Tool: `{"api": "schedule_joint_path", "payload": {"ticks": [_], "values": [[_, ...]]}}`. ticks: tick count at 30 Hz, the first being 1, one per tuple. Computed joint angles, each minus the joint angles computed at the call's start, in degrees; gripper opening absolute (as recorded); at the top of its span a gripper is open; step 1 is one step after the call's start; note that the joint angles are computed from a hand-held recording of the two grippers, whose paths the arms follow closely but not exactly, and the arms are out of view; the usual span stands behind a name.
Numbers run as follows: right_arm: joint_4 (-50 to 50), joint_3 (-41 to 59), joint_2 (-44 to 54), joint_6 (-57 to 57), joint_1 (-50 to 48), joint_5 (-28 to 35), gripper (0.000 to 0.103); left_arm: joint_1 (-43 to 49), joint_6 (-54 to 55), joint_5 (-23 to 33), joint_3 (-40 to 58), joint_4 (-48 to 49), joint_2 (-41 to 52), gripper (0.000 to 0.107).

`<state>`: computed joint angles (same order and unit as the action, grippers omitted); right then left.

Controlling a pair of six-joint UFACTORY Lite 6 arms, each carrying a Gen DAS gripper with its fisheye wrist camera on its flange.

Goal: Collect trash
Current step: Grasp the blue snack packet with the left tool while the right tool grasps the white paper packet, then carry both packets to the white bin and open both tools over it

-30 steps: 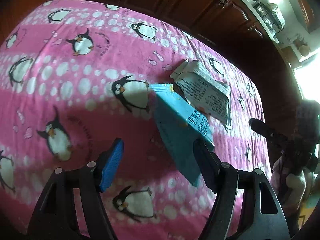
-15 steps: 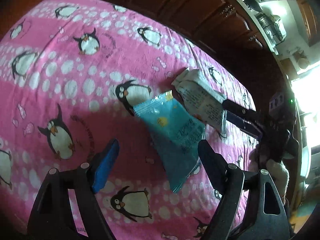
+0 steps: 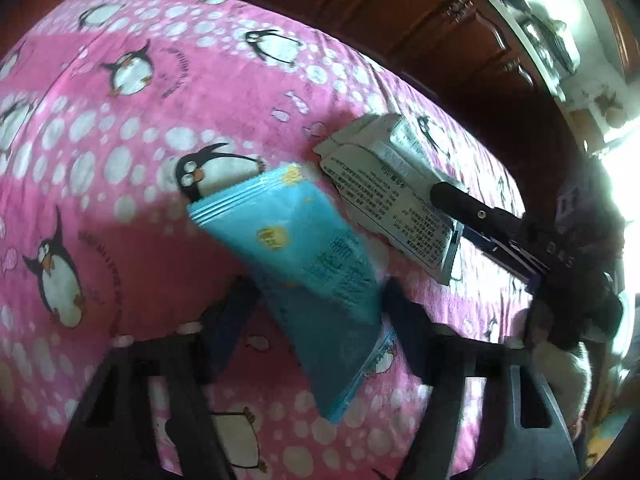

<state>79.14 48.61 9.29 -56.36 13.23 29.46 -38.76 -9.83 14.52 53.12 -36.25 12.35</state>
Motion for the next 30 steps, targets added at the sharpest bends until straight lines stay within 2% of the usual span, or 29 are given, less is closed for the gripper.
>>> {"api": "schedule_joint_path", "payload": {"ticks": [3,7,13,18,22,26,30], "values": [[-1.86,-3.06,-4.39,-0.09,-0.37,-0.61,0.041,-1.44,-5.83,-0.94,0.99,6.97,0.6,0.053],[-6.41,-8.0,-12.75,1.8,-2.63,-0.11,0.036,-2.21,-6.5,-1.31,-0.35,8.05,-1.67,0.05],[-13.8,-15.11,-25.18,4.85,-9.15,3.66,0.034,-6.02,-23.45,0.46,-1.04,26.22,-7.07,0.049],[-19.54,-20.32,-36.4,7.09,-17.36,9.71,0.034,-11.45,-37.94,4.15,3.24,41.0,-7.51,0.048],[-22.64,-22.46,-42.89,5.78,-27.93,17.92,0.034,-15.09,-41.44,6.91,9.5,44.58,-4.39,0.048],[-25.49,-22.99,-47.79,0.55,-43.82,29.07,0.034,-19.15,-44.45,9.82,17.66,47.92,0.45,0.048],[-27.77,-21.81,-47.85,-7.3,-60.07,38.52,0.034,-22.77,-44.79,13.41,27.93,49.51,6.98,0.048]]}}
